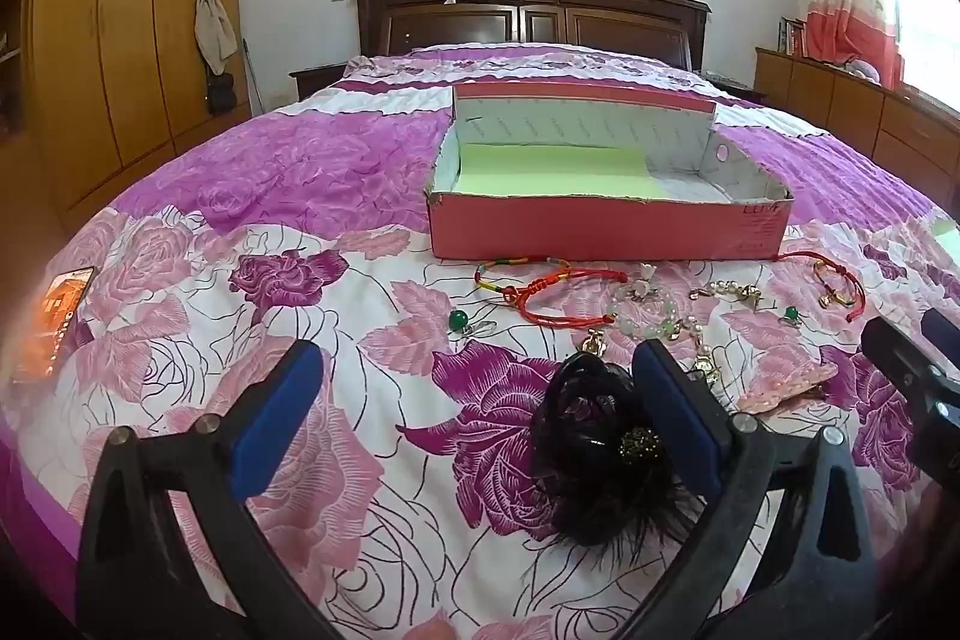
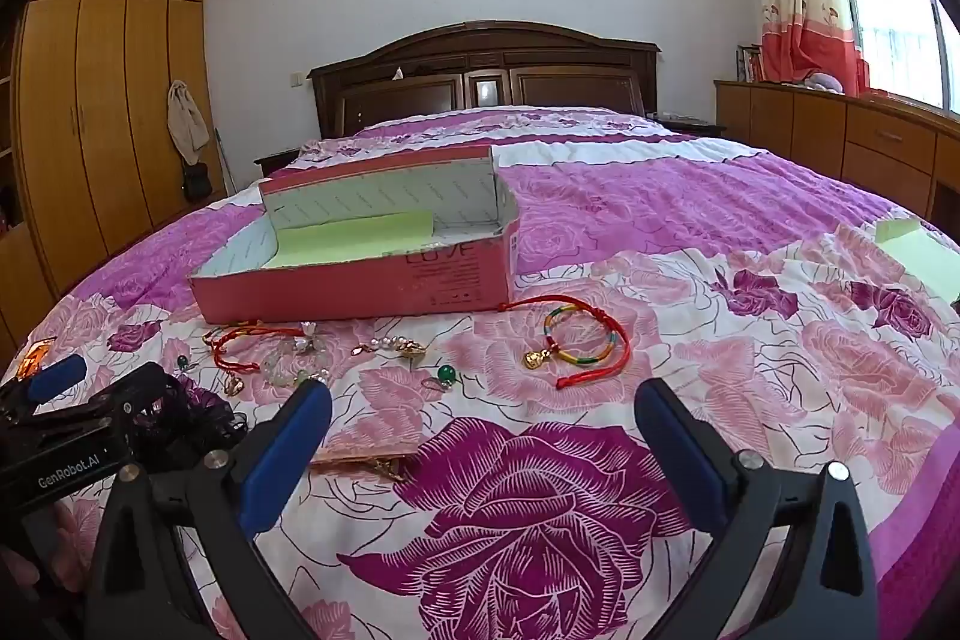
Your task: Organize jewelry
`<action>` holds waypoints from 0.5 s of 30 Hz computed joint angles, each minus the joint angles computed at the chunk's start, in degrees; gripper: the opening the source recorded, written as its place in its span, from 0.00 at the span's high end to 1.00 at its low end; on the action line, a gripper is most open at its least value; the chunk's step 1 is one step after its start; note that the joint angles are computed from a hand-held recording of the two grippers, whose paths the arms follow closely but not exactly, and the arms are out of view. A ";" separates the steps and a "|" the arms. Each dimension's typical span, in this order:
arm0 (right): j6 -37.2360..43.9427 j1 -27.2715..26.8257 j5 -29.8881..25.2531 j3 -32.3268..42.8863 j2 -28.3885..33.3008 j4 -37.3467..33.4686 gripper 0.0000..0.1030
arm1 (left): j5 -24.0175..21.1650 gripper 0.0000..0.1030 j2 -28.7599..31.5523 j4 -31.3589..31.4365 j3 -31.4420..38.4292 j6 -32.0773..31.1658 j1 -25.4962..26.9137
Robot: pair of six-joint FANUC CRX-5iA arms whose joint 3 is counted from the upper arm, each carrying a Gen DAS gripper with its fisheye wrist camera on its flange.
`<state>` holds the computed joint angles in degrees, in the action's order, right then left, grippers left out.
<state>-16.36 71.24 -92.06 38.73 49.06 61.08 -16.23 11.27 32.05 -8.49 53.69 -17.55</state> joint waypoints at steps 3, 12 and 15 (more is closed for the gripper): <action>-0.15 0.01 0.08 -0.17 -0.11 -0.03 0.00 | 0.10 0.06 -0.01 0.13 -0.07 -0.18 -0.01; -0.30 0.03 0.14 -0.46 -0.26 -0.01 0.00 | 0.14 0.06 0.00 0.01 -0.03 -0.20 0.01; -0.21 0.03 0.10 -0.31 -0.19 -0.01 0.00 | 0.10 0.06 0.05 0.13 0.01 -0.31 0.05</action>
<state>-16.57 71.26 -91.95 38.42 48.88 61.07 -16.13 11.32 32.18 -8.49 53.38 -17.50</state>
